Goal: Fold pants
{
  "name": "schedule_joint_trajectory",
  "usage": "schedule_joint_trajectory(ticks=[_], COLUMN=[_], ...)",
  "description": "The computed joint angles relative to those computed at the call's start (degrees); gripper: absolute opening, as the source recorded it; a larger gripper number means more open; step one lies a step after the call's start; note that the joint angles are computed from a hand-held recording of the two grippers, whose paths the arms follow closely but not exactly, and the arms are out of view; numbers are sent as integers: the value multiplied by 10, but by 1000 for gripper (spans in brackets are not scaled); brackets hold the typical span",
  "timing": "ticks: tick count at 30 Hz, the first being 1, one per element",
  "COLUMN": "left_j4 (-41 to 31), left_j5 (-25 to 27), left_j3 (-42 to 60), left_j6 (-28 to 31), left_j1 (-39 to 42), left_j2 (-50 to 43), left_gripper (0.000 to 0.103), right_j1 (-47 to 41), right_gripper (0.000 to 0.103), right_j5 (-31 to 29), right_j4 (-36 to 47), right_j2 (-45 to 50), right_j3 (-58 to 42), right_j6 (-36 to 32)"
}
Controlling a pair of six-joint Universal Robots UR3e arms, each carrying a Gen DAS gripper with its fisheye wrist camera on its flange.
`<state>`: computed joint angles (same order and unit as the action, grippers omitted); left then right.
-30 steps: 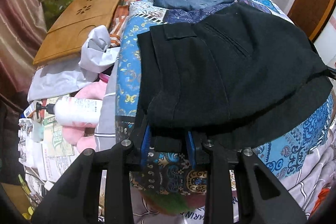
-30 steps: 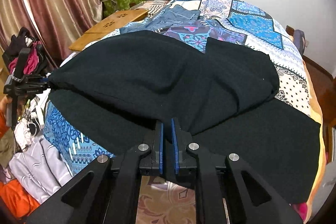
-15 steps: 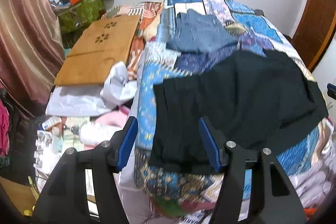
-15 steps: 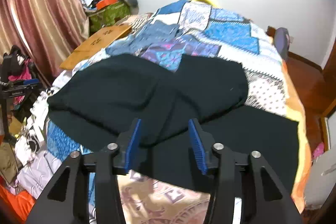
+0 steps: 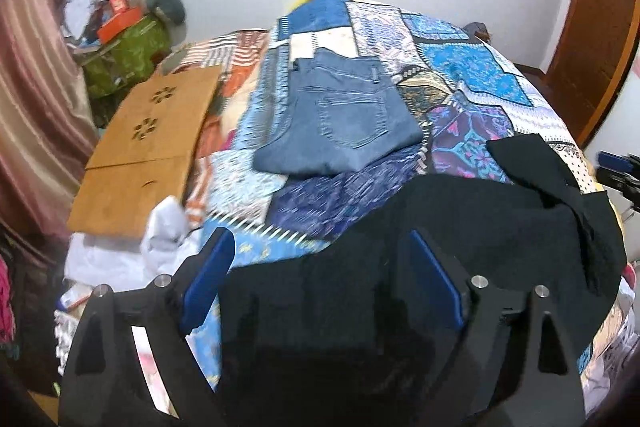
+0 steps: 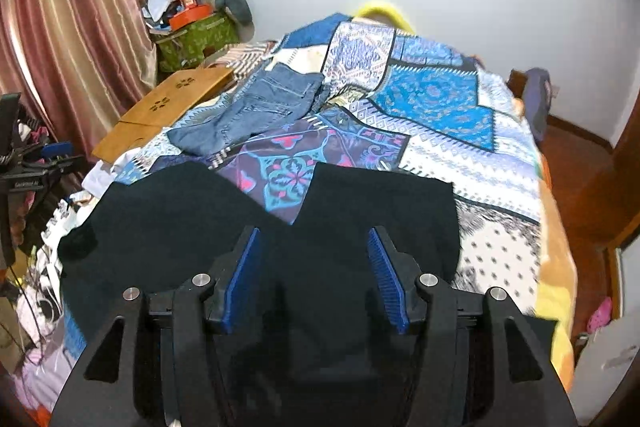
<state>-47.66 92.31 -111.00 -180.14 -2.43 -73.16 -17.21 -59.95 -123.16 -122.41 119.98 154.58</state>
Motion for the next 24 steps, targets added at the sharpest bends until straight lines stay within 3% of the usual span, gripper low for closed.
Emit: schedule_joint_trajectory(ticks=[5, 8, 18, 21, 24], left_j4=[44, 67, 96, 96, 85], left_j5=[-7, -4, -15, -11, -7], left_j3=[45, 67, 101, 101, 104], left_j6=[3, 4, 8, 5, -3], left_j1=[-24, -37, -44, -46, -49], left_j2=[-97, -147, -240, -247, -245], left_gripper=[89, 89, 89, 89, 89], right_j1=[70, 96, 164, 170, 170], right_gripper=[52, 52, 55, 45, 15], right_j5=[-44, -62, -114, -125, -142], right_j4=[-113, -139, -103, -128, -169], right_j2=[184, 270, 492, 499, 493], right_j3=[-60, -108, -286, -282, -259], right_j6=[49, 60, 63, 60, 66])
